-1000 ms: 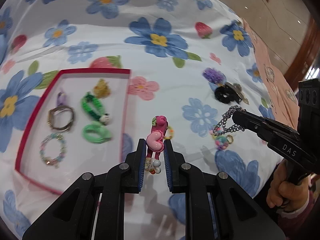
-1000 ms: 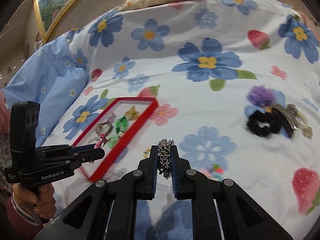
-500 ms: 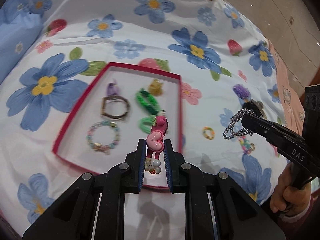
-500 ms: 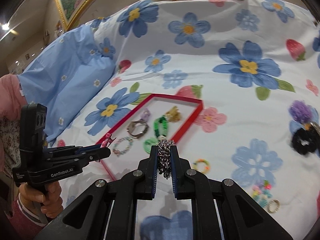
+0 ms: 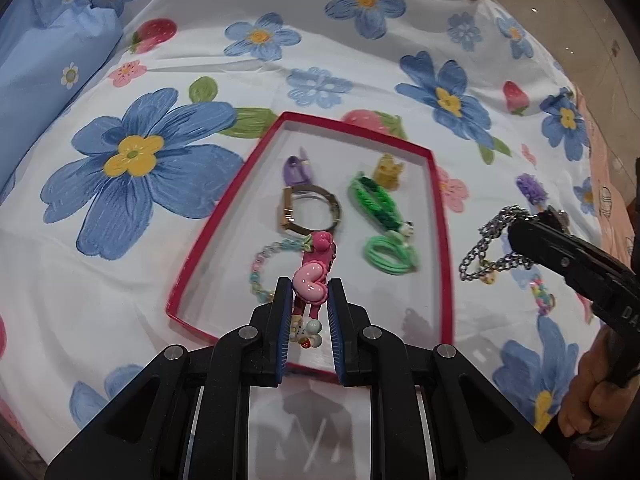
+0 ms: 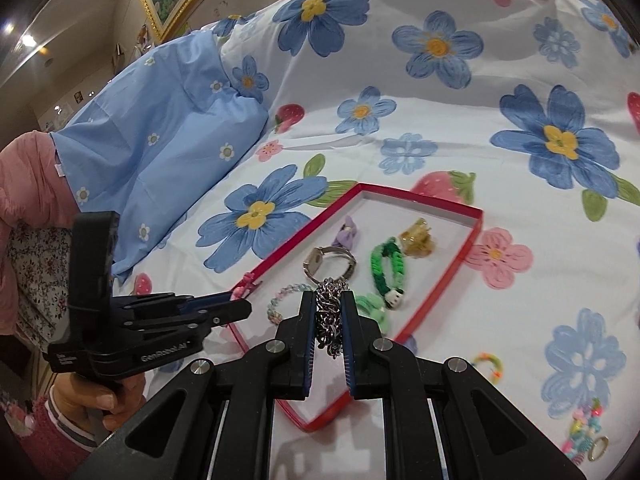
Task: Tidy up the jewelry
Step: 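Carry the pink keychain into the tray with the left tool while the right tool carries the silver chain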
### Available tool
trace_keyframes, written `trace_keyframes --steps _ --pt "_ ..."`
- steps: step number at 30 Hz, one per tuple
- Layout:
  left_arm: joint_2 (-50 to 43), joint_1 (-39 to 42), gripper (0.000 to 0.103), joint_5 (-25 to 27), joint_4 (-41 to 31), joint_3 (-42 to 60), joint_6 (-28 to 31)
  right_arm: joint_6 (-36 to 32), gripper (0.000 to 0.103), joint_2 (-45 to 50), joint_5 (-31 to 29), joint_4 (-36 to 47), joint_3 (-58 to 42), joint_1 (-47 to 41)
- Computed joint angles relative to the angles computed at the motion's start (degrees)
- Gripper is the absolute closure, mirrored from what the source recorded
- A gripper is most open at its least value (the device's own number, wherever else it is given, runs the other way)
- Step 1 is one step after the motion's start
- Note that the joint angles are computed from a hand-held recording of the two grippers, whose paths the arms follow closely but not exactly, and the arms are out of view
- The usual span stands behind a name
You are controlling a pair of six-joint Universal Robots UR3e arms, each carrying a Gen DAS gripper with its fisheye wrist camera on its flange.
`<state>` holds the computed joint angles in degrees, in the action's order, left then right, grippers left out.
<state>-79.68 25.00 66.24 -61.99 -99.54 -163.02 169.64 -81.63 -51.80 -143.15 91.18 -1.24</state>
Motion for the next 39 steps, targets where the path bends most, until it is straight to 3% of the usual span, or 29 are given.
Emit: trace_keyframes --steps 17,24,39 --pt "-15.3 -7.6 0.087 6.2 4.9 7.9 -0.6 2.0 0.091 14.3 -5.2 1.5 -11.8 5.1" --pt "-17.6 -9.7 0.087 8.8 5.7 8.5 -0.7 0.8 0.091 17.5 -7.8 3.9 -13.5 6.1" --pt "-18.7 -9.9 0.087 8.6 5.3 9.8 -0.8 -0.3 0.087 19.0 -7.7 6.6 -14.7 5.8"
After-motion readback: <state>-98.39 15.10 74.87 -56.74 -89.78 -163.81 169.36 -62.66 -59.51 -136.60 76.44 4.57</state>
